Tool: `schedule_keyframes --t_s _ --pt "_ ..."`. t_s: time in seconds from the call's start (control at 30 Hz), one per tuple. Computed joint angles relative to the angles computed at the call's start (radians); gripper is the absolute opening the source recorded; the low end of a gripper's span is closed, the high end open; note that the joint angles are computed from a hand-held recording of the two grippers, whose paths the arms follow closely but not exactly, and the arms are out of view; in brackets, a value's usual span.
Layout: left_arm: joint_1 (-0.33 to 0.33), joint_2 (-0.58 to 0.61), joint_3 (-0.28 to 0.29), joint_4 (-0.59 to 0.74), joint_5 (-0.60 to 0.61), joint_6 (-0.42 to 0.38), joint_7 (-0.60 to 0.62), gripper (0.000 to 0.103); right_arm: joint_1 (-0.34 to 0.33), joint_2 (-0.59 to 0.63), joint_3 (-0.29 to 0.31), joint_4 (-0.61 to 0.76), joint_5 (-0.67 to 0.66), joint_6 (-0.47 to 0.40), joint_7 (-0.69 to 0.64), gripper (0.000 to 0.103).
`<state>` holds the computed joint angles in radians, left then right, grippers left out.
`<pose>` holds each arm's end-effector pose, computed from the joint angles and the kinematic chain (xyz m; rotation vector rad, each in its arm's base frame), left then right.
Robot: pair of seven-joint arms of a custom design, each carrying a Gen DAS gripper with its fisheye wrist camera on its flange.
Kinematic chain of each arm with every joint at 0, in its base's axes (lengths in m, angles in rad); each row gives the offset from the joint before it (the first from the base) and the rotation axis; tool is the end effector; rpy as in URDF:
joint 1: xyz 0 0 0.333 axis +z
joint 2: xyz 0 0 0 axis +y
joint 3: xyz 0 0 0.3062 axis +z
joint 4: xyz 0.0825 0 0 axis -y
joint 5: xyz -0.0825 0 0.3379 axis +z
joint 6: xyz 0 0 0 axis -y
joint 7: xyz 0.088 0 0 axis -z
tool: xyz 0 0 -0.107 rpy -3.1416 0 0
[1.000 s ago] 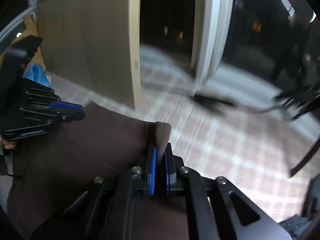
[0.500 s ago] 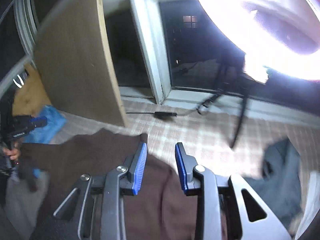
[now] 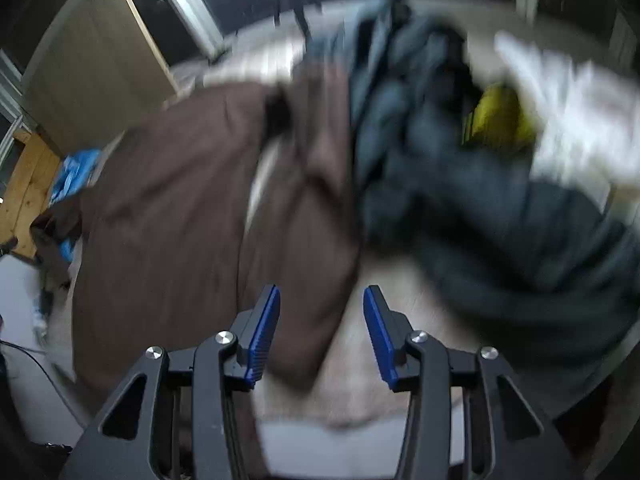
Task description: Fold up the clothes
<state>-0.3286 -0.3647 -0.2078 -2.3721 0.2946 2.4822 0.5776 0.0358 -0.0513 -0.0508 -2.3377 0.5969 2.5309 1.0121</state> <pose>0.3714 -0.2316 0.5215 -2.1865 1.6789 -0.6342 0.4858 -0.0135 0.3996 -1.9777 1.8064 -0.0204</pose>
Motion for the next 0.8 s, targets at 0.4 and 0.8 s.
schedule_keyframes --t_s 0.4,0.8 --pt "-0.180 -0.119 -0.197 -0.246 -0.062 -0.102 -0.690 0.022 0.034 0.009 0.017 0.098 0.054 -0.255 -0.373 0.043" --pt "-0.206 -0.055 -0.121 -0.367 0.068 0.087 -0.755 0.032 0.338 0.284 0.195 0.607 -0.079 -0.187 -0.249 0.043"
